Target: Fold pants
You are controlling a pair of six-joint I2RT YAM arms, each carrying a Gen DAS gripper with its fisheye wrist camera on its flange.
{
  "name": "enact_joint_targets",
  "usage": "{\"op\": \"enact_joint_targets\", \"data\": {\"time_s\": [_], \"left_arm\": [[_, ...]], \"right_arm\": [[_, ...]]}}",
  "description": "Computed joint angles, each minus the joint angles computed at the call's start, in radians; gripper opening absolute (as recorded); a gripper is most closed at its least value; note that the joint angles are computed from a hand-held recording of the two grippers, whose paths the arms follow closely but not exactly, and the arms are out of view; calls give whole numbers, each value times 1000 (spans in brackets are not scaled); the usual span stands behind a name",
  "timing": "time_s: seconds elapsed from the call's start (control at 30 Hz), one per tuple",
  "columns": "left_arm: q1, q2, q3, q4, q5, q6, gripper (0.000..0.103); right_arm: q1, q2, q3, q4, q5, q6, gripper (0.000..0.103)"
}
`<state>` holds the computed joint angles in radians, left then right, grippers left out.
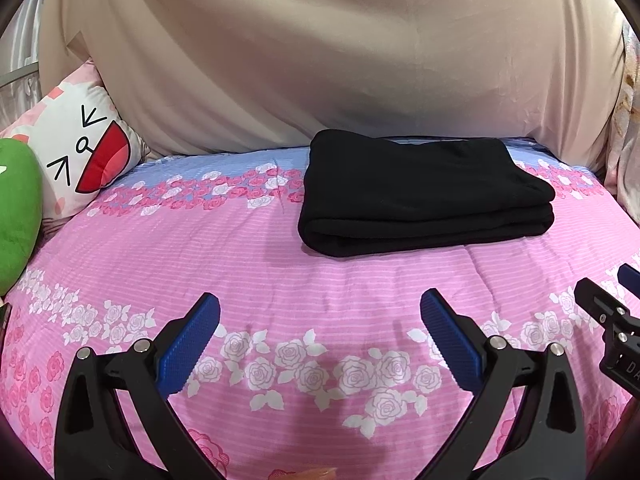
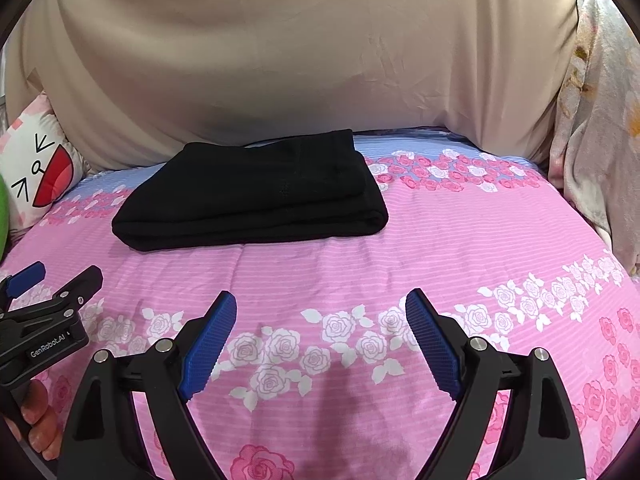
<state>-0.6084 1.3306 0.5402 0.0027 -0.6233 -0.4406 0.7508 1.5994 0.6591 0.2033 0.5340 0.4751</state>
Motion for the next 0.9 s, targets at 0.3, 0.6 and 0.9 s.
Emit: {"op": "enact_joint_targets", "data": {"time_s": [0.3, 0.6, 0.9], "left_arm": [[-2, -2, 0, -1, -2, 0, 98], [-1, 2, 4, -8, 2, -8, 98], [1, 0, 6, -10, 4, -5, 98]], "right_arm": [[12, 3, 10, -18, 25, 2, 85], [9, 3, 10, -16, 23, -1, 85], [8, 3, 10, -16, 21, -3, 85]]}}
